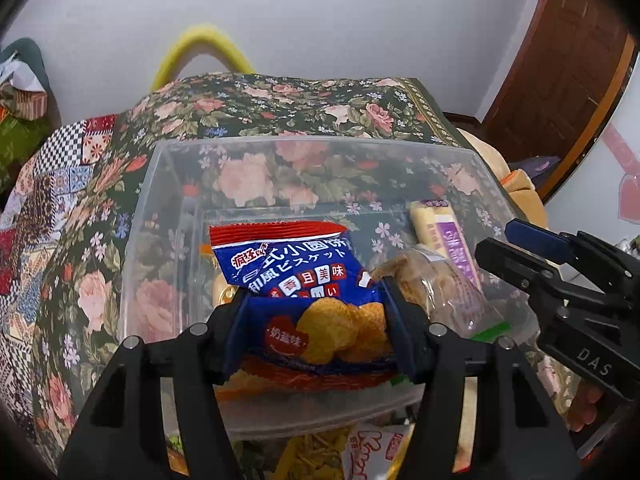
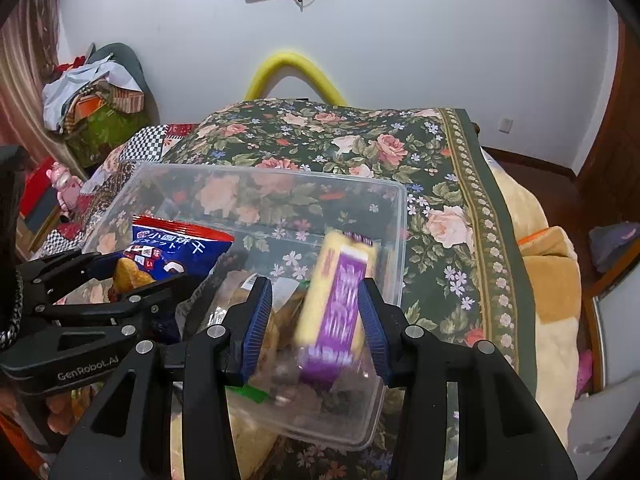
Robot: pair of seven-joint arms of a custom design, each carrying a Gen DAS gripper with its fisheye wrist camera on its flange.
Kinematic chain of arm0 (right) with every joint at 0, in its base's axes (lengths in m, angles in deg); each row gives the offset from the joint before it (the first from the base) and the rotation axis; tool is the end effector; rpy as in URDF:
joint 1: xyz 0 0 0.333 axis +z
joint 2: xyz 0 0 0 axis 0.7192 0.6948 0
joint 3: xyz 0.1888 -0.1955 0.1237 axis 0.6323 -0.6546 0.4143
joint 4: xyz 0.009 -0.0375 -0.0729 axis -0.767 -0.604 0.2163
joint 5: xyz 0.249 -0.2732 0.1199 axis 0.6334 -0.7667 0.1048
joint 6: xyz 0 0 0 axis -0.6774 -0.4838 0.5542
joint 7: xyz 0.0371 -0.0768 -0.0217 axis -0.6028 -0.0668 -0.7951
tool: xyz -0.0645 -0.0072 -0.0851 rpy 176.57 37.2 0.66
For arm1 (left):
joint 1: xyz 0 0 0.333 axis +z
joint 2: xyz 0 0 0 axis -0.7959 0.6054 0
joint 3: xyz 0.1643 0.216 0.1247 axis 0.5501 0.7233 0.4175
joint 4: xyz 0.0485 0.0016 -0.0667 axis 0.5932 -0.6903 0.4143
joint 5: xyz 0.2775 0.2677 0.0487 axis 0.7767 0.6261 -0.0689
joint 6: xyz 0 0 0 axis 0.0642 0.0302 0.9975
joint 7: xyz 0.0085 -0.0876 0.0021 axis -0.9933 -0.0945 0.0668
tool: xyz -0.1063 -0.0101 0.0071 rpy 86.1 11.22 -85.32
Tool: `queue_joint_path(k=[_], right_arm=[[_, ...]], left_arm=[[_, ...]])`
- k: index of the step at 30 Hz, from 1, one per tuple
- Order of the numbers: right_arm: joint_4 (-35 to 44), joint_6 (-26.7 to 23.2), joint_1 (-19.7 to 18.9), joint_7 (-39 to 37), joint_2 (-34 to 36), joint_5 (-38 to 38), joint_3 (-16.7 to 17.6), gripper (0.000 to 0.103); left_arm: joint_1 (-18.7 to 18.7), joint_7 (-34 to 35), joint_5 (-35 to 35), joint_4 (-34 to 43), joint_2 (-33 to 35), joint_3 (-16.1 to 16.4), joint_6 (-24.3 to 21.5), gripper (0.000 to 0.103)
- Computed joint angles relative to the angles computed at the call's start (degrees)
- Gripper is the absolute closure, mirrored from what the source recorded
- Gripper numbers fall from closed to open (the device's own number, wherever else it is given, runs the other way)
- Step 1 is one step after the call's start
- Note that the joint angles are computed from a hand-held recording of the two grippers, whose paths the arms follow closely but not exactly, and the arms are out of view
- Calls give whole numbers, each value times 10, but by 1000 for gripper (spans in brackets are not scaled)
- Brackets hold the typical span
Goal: Organize snacks
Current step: 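Lower the biscuit bag with the left tool while the right tool lowers the purple bar into the box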
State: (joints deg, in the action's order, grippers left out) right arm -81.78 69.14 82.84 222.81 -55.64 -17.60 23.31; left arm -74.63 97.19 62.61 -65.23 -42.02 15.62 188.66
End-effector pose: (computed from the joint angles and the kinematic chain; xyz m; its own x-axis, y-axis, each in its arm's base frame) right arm 0.4534 0.4543 0.4989 -0.0314 -0.9963 -0.0804 -0.7773 0.0749 -0.6247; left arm 0.5921 -0.3671 0.4229 -0.4488 -0.8789 0.1616 -0.7728 0.2909 -0.5640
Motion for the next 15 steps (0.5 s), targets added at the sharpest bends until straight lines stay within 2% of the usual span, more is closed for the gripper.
queue_joint_path(k=[3, 5, 15], right_arm=[[-6, 5, 0, 4, -9, 0, 1, 61], [-10, 5, 2, 11, -18, -5, 4, 58], [-25, -34, 13, 45, -70, -64, 28, 50]], left_arm=[[6, 3, -11, -11, -14, -4, -4, 42], [7, -1, -10, -15, -23, -2, -8, 42], [18, 0, 8, -122, -135, -5, 54, 37]])
